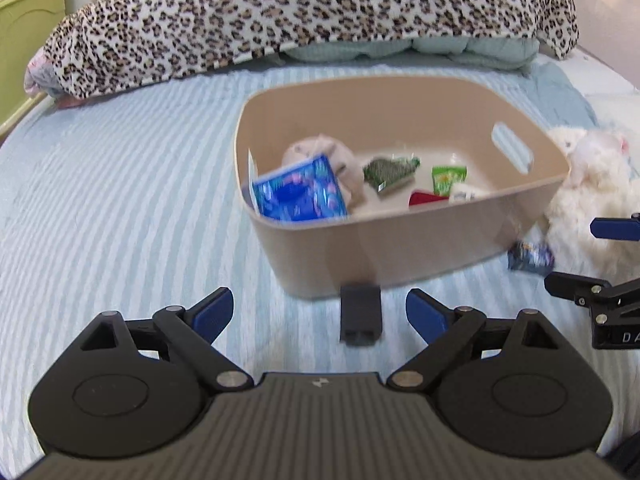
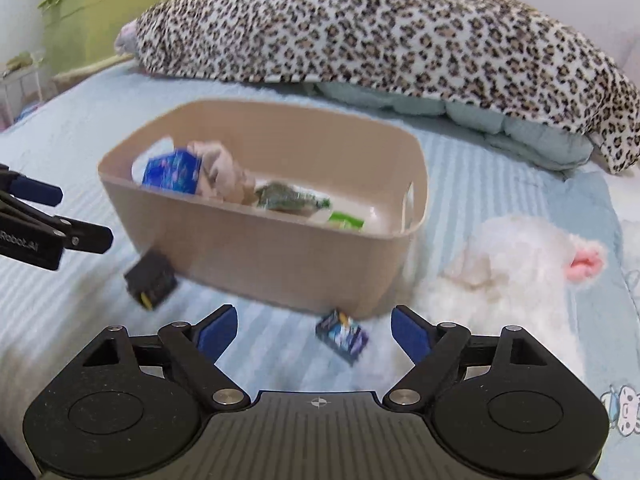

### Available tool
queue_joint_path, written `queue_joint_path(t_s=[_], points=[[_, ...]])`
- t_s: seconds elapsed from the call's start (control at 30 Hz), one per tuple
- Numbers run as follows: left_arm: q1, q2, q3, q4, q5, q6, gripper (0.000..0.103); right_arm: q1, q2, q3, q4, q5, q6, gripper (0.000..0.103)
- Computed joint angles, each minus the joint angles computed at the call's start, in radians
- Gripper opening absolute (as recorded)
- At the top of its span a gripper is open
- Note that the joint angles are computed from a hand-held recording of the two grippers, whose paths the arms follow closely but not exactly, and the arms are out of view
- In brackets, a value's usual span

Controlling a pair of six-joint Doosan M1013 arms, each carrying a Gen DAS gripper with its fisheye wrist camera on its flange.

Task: Organize objects
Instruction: 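Grasp the small dark box with the left tool while the right grasps the printed box, then carry both small boxes over the basket and open both tools to drop them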

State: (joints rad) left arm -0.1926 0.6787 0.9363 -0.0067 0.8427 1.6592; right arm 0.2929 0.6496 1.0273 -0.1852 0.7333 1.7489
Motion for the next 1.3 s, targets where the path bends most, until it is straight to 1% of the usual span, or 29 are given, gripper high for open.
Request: queue_joint_path(t_s=[0.2,0.33,0.5,0.63,0.67,0.8,0.83,0.87,0.9,0.93,0.97,1.0,1.03,1.07,1.1,1.17,1.3], points=[[0.003,0.017,0.008,-0.008,0.035,0.008,0.093,-0.010,0.017,0.004,0.068,0.004,-0.114,0.083],[0.005,0.031,0.005,-0.028,0.048,0.017,0.093,-0.020,0.032,-0.002,0.133,0.000,-0.185,0.077],[0.003,0.054,-0.014,-0.049,0.064,0.021,0.093,-0.037,0.059,-0.026,0.198,0.013,-0.253,0.071],[-0.001,0.073,-0.032,-0.060,0.076,0.019,0.093,-0.041,0.073,-0.038,0.164,-0.007,-0.243,0.067],[-0.002,0.077,-0.036,-0.062,0.078,0.021,0.093,-0.043,0.078,-0.044,0.164,-0.003,-0.250,0.064],[-0.003,0.086,-0.043,-0.081,0.069,0.046,0.092,-0.042,0.095,-0.068,0.136,0.032,-0.279,0.063],[-0.002,0.087,-0.043,-0.089,0.064,0.054,0.089,-0.042,0.098,-0.071,0.138,0.036,-0.284,0.061],[-0.001,0.089,-0.045,-0.098,0.063,0.062,0.080,-0.042,0.100,-0.073,0.137,0.040,-0.285,0.058],[0.001,0.093,-0.050,-0.110,0.069,0.070,0.075,-0.041,0.104,-0.080,0.130,0.050,-0.282,0.055],[0.003,0.098,-0.058,-0.118,0.080,0.073,0.068,-0.040,0.107,-0.084,0.121,0.057,-0.275,0.045],[0.005,0.101,-0.062,-0.124,0.085,0.073,0.063,-0.041,0.109,-0.088,0.124,0.064,-0.272,0.039],[0.006,0.100,-0.059,-0.129,0.079,0.076,0.059,-0.041,0.109,-0.089,0.127,0.066,-0.267,0.036],[0.008,0.096,-0.050,-0.140,0.068,0.088,0.049,-0.040,0.108,-0.088,0.125,0.065,-0.260,0.035],[0.010,0.092,-0.043,-0.152,0.060,0.109,0.036,-0.039,0.106,-0.086,0.121,0.064,-0.251,0.034],[0.011,0.088,-0.036,-0.158,0.054,0.127,0.034,-0.038,0.103,-0.082,0.121,0.063,-0.245,0.033],[0.013,0.079,-0.019,-0.168,0.040,0.150,0.034,-0.035,0.096,-0.075,0.128,0.061,-0.237,0.027],[0.023,0.062,0.016,-0.200,0.019,0.190,0.034,-0.027,0.078,-0.051,0.134,0.056,-0.212,0.026]])
